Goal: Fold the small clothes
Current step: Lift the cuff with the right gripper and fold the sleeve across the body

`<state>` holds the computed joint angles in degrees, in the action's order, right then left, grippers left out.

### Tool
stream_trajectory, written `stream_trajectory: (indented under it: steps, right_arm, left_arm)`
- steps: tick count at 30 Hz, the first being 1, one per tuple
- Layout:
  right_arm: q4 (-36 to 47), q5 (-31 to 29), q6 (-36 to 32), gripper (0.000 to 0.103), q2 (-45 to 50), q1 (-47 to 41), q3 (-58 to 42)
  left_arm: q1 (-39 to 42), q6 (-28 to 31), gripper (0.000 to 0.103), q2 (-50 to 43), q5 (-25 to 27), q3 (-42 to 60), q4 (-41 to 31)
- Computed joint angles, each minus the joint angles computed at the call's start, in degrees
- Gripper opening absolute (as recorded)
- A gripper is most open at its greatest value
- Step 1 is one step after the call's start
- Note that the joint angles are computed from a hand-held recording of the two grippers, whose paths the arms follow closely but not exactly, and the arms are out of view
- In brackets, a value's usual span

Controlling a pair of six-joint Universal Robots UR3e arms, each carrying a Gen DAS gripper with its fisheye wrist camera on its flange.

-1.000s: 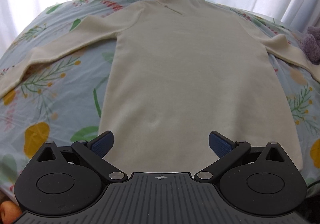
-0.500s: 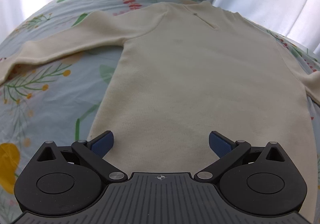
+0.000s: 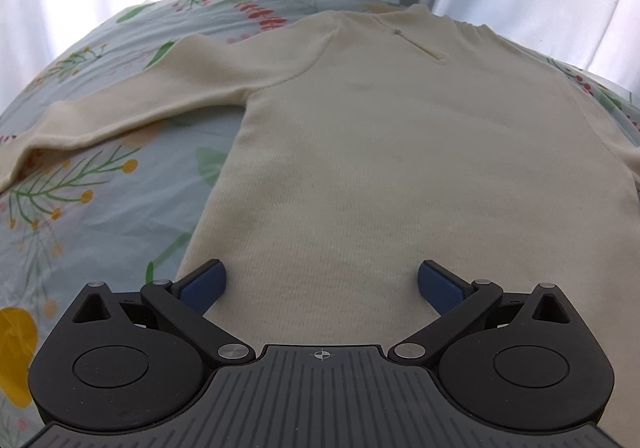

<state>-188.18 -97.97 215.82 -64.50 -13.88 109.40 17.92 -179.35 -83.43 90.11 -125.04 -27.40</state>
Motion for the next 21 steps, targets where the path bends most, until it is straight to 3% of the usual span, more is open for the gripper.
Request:
stream_trajectory:
  steps: [4, 6, 10, 12, 13, 14, 16, 21]
  right_arm:
    - [3.9, -8.1, -4.3, 0.006, 0.6, 7.6, -9.8]
    - [3.6, -7.8, -9.3, 0.006, 1.2, 12.4, -16.0]
    - [1.1, 5.4, -21.6, 0.007, 4.8, 22.2, -28.8]
    - [3.6, 15.3, -25.7, 0.021, 6.2, 25.3, -33.0]
    - [5.2, 18.6, -26.0, 0.040, 6.8, 26.6, -34.3]
    - [5.8, 20.2, -25.6, 0.046, 7.4, 27.5, -34.6]
    - [7.4, 20.8, -24.6, 0.046, 8.2, 29.3, -34.0]
    - [13.3, 17.0, -17.2, 0.046, 6.8, 30.4, -27.9]
  left_arm:
    - [2.0, 0.9, 0.103, 0.2, -2.5, -0.1, -0.1]
    - [3.5, 0.9, 0.103, 0.6, -4.4, 0.2, -1.2]
    - [7.2, 3.2, 0.103, 1.3, -9.6, 1.8, -4.8]
    - [10.5, 3.2, 0.103, 2.5, -14.7, 1.6, -5.5]
    - [13.3, 3.3, 0.103, 3.6, -19.6, 1.0, -5.6]
    - [15.8, 3.2, 0.103, 4.2, -24.2, 0.6, -5.4]
    - [17.8, 2.7, 0.103, 2.0, -30.7, 4.0, -6.8]
    - [13.8, 0.6, 0.100, -12.9, -35.0, 20.2, -9.5]
